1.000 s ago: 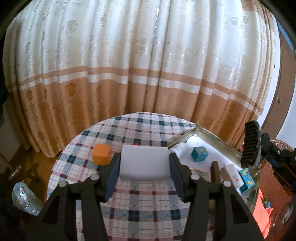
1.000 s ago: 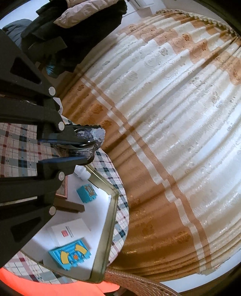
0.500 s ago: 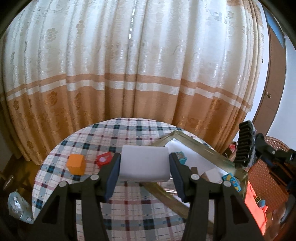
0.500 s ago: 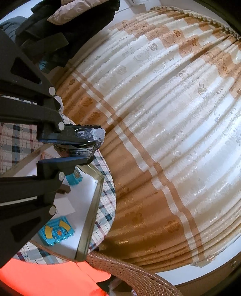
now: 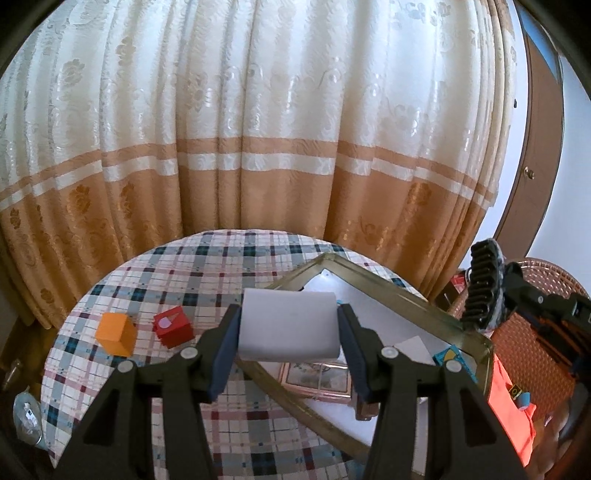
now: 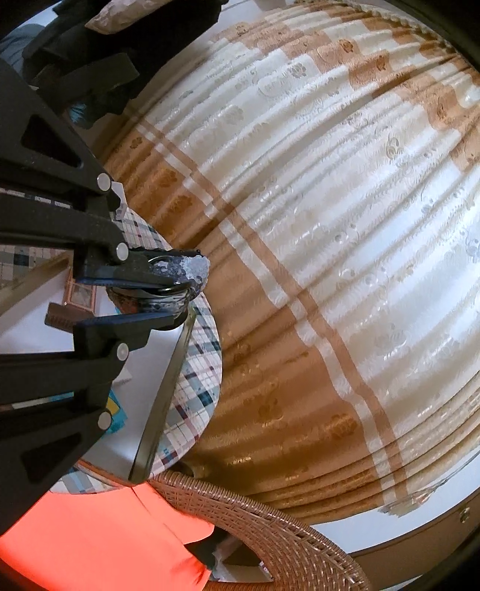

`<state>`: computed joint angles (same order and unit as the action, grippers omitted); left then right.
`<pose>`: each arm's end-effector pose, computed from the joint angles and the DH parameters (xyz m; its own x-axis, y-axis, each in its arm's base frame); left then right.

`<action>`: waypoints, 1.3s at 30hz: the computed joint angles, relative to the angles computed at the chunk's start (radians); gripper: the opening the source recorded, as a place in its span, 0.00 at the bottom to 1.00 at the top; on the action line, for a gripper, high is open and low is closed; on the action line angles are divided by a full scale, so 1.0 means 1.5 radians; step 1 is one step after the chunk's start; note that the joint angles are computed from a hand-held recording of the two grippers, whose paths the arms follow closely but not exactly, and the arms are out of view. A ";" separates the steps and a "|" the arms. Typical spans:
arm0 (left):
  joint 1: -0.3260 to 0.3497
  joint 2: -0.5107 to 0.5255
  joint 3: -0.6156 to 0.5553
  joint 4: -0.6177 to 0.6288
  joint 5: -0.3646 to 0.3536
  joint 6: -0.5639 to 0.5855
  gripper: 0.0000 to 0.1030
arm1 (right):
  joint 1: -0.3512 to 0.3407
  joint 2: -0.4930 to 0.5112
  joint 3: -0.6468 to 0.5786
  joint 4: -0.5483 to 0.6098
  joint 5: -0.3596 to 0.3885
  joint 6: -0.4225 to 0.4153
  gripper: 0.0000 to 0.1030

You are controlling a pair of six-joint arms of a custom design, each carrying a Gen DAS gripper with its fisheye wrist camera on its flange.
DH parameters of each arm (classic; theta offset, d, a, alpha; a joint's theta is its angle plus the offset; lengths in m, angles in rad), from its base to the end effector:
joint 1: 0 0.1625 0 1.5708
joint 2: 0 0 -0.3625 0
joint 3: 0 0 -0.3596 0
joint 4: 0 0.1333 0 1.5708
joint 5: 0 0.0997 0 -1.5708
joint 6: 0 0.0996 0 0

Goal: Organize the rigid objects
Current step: 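Lower the held sponge and grey object over the gold tray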

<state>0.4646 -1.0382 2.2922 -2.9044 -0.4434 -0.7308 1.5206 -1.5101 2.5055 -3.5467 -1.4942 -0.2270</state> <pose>-0.2566 -0.3783 0.0984 -0.7858 -0.0365 -0.6174 0.4924 0.5671 -0.6602 0.1229 -0.3623 0.2502 -0.9797 -0.1382 0.1455 -0.1976 0.5386 -0.8190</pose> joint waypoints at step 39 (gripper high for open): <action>0.127 0.132 -0.145 0.034 -0.066 0.024 0.51 | 0.086 0.261 -0.310 0.249 -0.240 -0.094 0.13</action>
<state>0.6545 -0.8398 2.0748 -2.8528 -0.5424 -0.6953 1.6495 -1.1192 2.0408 -3.1731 -1.8538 -0.3677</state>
